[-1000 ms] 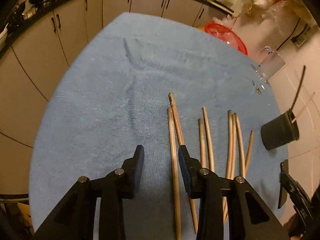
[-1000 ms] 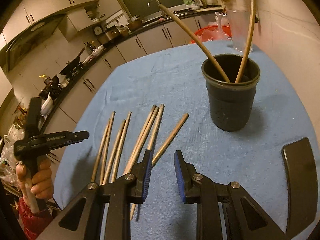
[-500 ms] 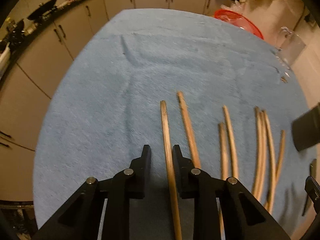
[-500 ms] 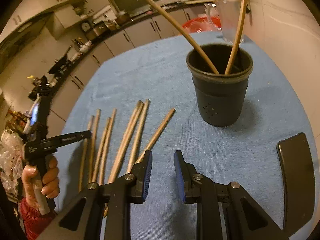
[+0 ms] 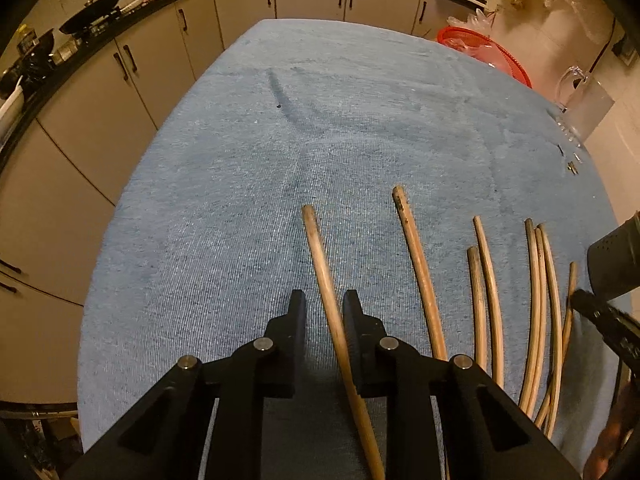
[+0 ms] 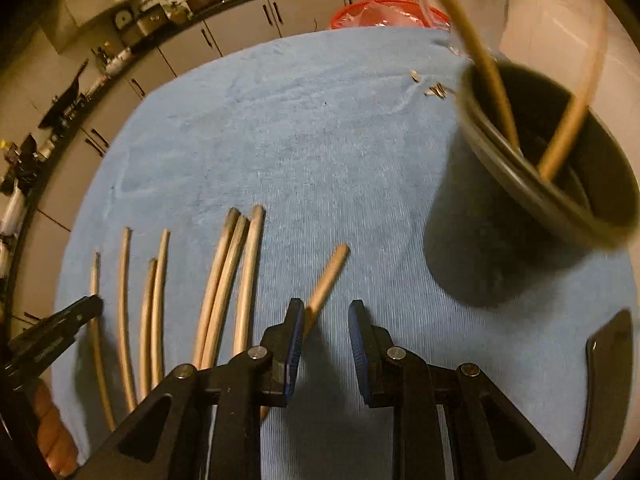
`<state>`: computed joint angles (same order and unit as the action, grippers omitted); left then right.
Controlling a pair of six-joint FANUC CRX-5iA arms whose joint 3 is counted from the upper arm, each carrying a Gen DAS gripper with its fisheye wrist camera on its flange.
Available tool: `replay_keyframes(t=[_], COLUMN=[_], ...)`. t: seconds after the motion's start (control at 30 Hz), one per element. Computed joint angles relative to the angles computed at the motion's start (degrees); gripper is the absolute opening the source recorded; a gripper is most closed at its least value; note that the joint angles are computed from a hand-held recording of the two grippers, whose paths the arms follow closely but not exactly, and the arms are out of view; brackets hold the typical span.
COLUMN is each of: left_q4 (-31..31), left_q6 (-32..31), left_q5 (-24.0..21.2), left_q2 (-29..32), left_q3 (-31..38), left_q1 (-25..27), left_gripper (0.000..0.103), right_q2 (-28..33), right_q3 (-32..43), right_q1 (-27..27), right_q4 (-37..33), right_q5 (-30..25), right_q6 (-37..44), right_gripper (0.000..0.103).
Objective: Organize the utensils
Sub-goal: 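Grasp another wooden chopstick with the left tool while the right tool grasps one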
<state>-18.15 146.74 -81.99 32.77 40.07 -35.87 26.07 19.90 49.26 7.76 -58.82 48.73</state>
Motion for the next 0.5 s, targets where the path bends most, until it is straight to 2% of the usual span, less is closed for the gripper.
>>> replay_keyframes(t=[0.1,0.17,0.27,0.37,0.43,0.5], left_q4=[-0.4,-1.7,-2.3,-0.8,-0.2,-1.3], left_q6=[-1.7,-2.0,-1.6,-1.2,-0.2,1.1], left_q5=[-1.4,-3.1,-3.6,1.6,5.5,7.1], left_q2=[1.1,2.2,2.6,-0.5,-3.2,-5.0], left_q3=[1.9,3.8,4.7,-0.4,-4.2,-5.9], left_q1=[0.3,0.0,-0.2,0.1,0.1,-0.6], left_gripper=[0.021,0.021,0.011,0.008,0.008,0.008], right_q2=[3.3,4.7,5.6,3.7,0.3,-3.2], right_q3=[4.8,7.0,8.7,7.1,2.7,-1.0], right_q1=[0.6,1.1,1.1,0.2,0.4,0.3], right_q4=[0.8,1.0,-0.1,-3.1,-2.3,-3.1], right_q5=[-3.8,-4.8,-4.8,-2.4,2.3,7.0], right_q6=[2.3,4.8,8.5,9.2,7.8,7.8], right_gripper=[0.026,0.021,0.013,0.007,0.007,0.007])
